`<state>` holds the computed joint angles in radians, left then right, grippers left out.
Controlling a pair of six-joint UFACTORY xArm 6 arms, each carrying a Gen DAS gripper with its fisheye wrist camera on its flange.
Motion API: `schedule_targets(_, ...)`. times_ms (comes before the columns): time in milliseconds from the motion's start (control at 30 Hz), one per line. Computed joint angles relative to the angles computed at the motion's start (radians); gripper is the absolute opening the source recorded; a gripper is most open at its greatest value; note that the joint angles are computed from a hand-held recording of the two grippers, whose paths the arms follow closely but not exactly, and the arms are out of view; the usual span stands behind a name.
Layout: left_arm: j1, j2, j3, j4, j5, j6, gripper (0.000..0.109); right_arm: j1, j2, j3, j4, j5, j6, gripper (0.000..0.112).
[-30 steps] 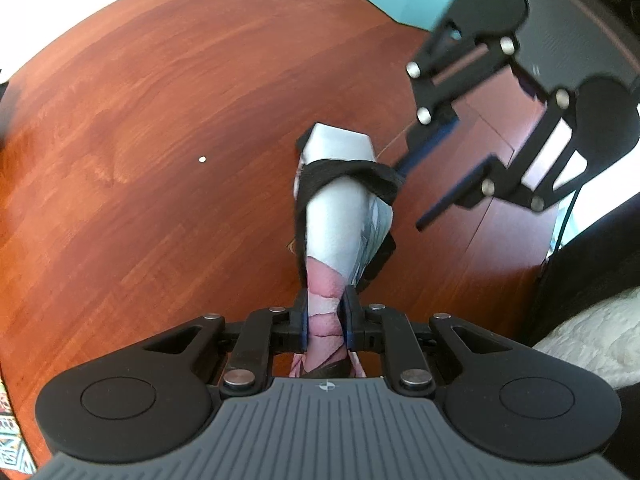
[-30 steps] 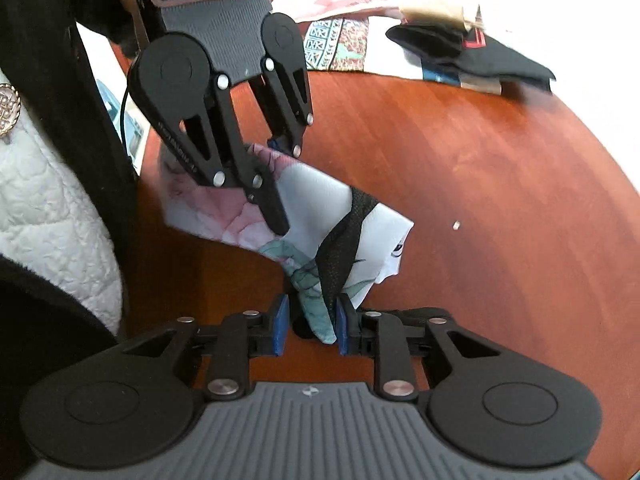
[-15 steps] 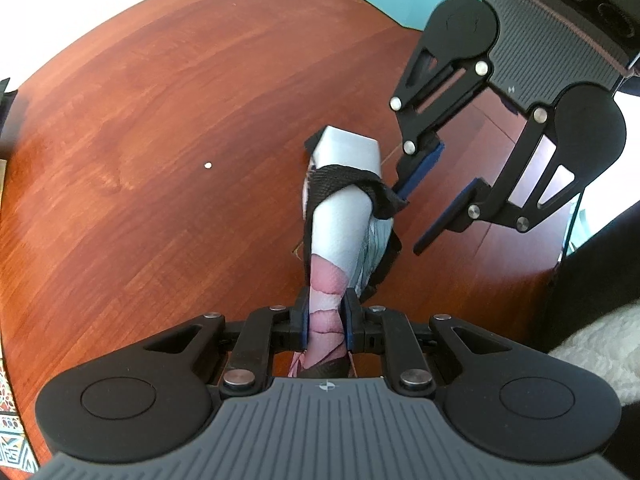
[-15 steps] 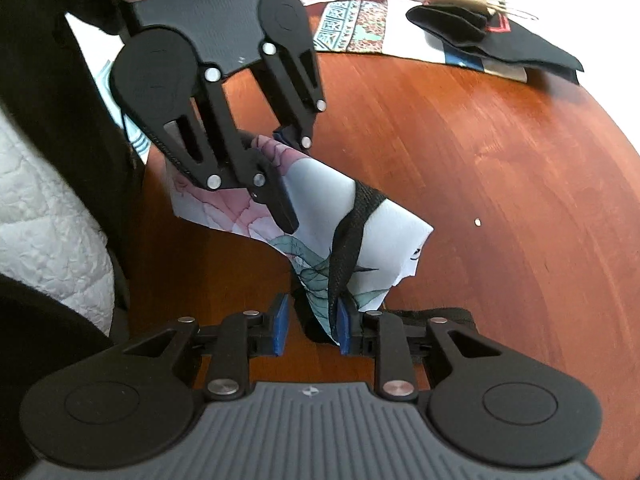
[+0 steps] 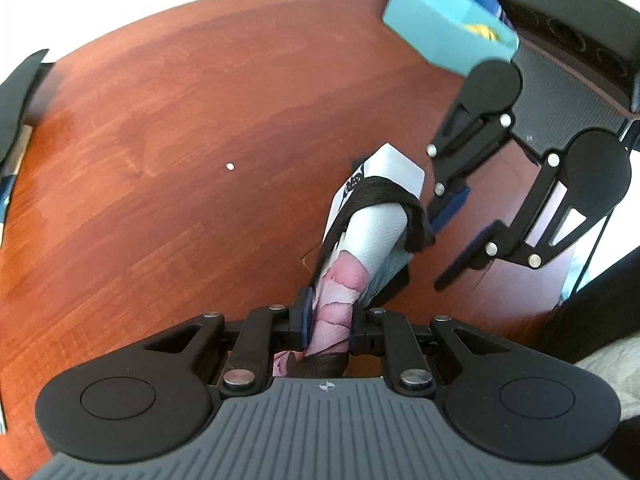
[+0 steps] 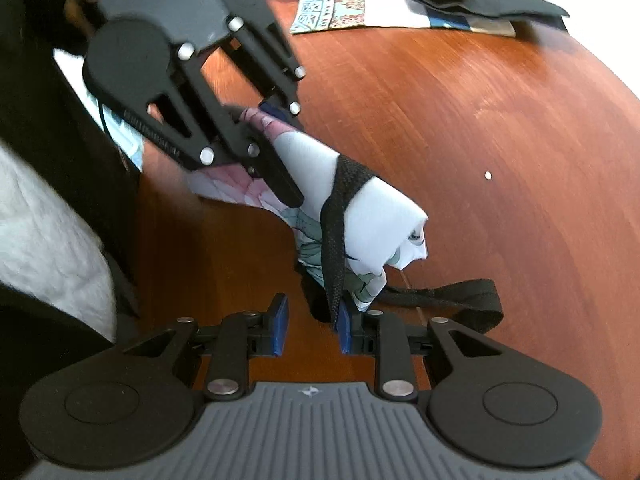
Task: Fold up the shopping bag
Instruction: 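Loop the strap around the folded bag with the right gripper while the left gripper holds it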
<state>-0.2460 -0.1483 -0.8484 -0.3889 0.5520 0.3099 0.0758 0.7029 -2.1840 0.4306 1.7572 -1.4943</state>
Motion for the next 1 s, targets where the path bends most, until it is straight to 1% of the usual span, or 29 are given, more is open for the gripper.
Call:
schedule_targets(67,-0.010,-0.025,0.021,0.003,-0.036,-0.008,0.018,-0.004,0.018,-0.038,0.003,0.028,0.029,0.031)
schedule_targets(100,-0.012,-0.028,0.024,0.001,-0.047,-0.013,0.018,-0.003,0.013,-0.032,0.002,0.022,0.032,0.031)
schedule_targets(233,-0.006,-0.035,0.038,0.015,-0.089,-0.074,0.018,0.015,-0.052,0.076,-0.011,-0.063,0.006,0.032)
schedule_targets(300,0.002,-0.037,0.044,0.000,-0.102,-0.112,0.018,0.014,-0.056,0.083,0.002,-0.068,0.020,0.034)
schedule_targets(400,0.021,-0.037,0.047,-0.095,-0.109,-0.118,0.018,0.002,-0.027,0.040,0.056,-0.049,0.081,0.040)
schedule_targets(433,0.027,-0.035,0.046,-0.124,-0.107,-0.117,0.018,-0.002,-0.006,0.011,0.079,-0.033,0.114,0.047)
schedule_targets(533,0.038,-0.043,0.048,-0.143,-0.099,-0.136,0.018,-0.005,-0.024,0.050,0.110,-0.056,0.128,0.050)
schedule_targets(567,0.045,-0.049,0.052,-0.159,-0.098,-0.153,0.018,-0.008,0.000,0.013,0.122,-0.024,0.168,0.055)
schedule_targets(600,0.049,-0.056,0.056,-0.172,-0.098,-0.168,0.018,-0.017,0.035,-0.041,0.149,0.020,0.227,0.056)
schedule_targets(667,0.056,-0.061,0.059,-0.185,-0.099,-0.186,0.018,-0.040,0.075,-0.099,0.210,0.059,0.318,0.056)
schedule_targets(700,0.056,-0.053,0.052,-0.183,-0.101,-0.184,0.018,-0.046,0.084,-0.109,0.233,0.064,0.353,0.056)
schedule_targets(767,0.058,-0.041,0.037,-0.187,-0.090,-0.166,0.018,-0.051,0.049,-0.046,0.251,0.032,0.380,0.056)
schedule_targets(900,0.065,-0.031,0.033,-0.203,-0.087,-0.164,0.018,-0.034,-0.057,0.148,0.244,-0.094,0.396,0.056)
schedule_targets(967,0.073,-0.034,0.035,-0.226,-0.091,-0.166,0.018,-0.024,-0.071,0.195,0.255,-0.138,0.426,0.056)
schedule_targets(1000,0.075,-0.034,0.036,-0.234,-0.094,-0.162,0.018,-0.026,-0.076,0.208,0.270,-0.141,0.447,0.058)
